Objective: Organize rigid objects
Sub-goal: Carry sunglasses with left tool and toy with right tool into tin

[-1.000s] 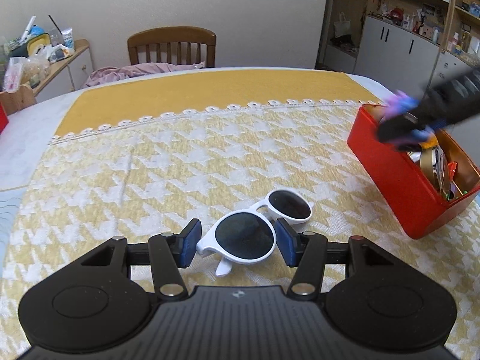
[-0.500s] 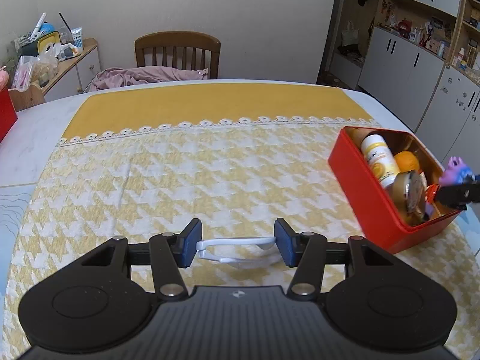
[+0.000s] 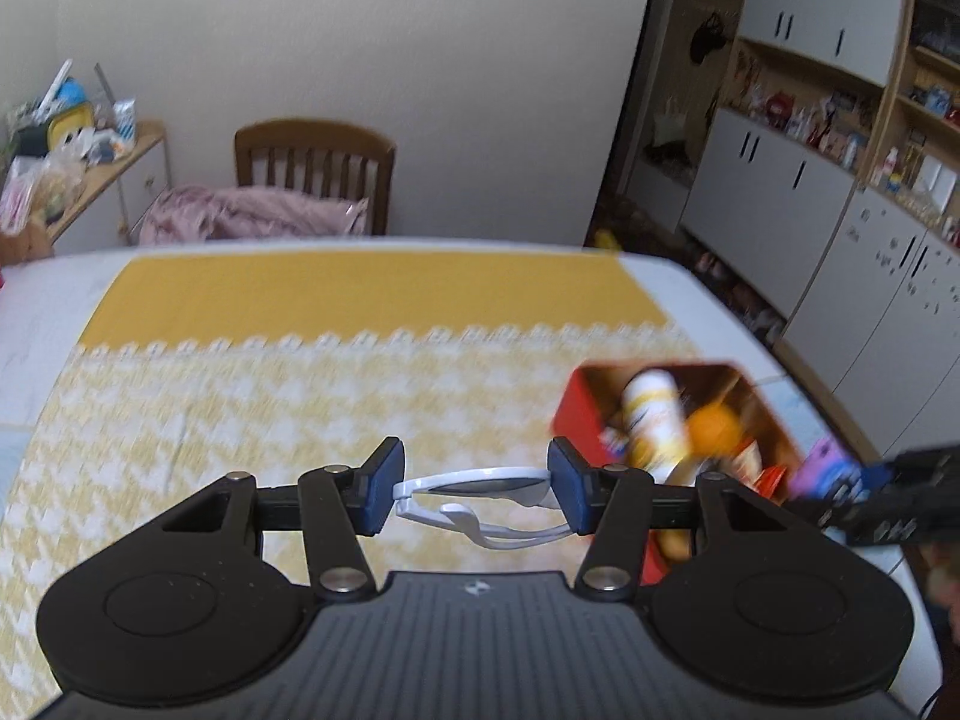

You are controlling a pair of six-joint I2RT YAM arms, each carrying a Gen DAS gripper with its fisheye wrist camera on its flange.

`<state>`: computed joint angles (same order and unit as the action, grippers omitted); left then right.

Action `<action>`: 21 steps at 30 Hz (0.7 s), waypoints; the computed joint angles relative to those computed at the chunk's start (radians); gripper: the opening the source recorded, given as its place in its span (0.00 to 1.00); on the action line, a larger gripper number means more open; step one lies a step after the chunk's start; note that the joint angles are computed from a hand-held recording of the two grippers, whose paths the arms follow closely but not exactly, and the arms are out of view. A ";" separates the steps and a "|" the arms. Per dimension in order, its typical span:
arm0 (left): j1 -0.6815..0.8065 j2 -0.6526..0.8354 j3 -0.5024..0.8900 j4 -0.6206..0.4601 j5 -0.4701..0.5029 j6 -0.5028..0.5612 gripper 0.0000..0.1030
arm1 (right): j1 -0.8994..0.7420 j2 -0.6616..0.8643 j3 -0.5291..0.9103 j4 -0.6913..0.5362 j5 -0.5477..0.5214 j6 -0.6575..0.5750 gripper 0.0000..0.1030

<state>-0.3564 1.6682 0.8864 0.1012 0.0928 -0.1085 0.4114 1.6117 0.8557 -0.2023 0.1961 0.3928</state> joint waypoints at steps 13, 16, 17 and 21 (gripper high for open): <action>-0.195 0.260 0.356 -0.026 -0.058 -0.035 0.50 | -0.038 0.049 0.032 -0.017 -0.082 -0.098 0.59; -0.228 0.346 0.446 -0.038 -0.087 -0.028 0.50 | -0.040 0.070 0.052 -0.027 -0.082 -0.118 0.59; -0.235 0.372 0.472 -0.043 -0.091 -0.028 0.50 | -0.043 0.077 0.057 -0.030 -0.084 -0.121 0.59; -0.260 0.458 0.567 -0.064 -0.103 -0.021 0.50 | -0.049 0.097 0.072 -0.030 -0.094 -0.132 0.59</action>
<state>-0.6163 2.1260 1.4536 0.0372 -0.0100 -0.1299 0.3620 1.7091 0.9273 -0.2322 0.1025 0.2606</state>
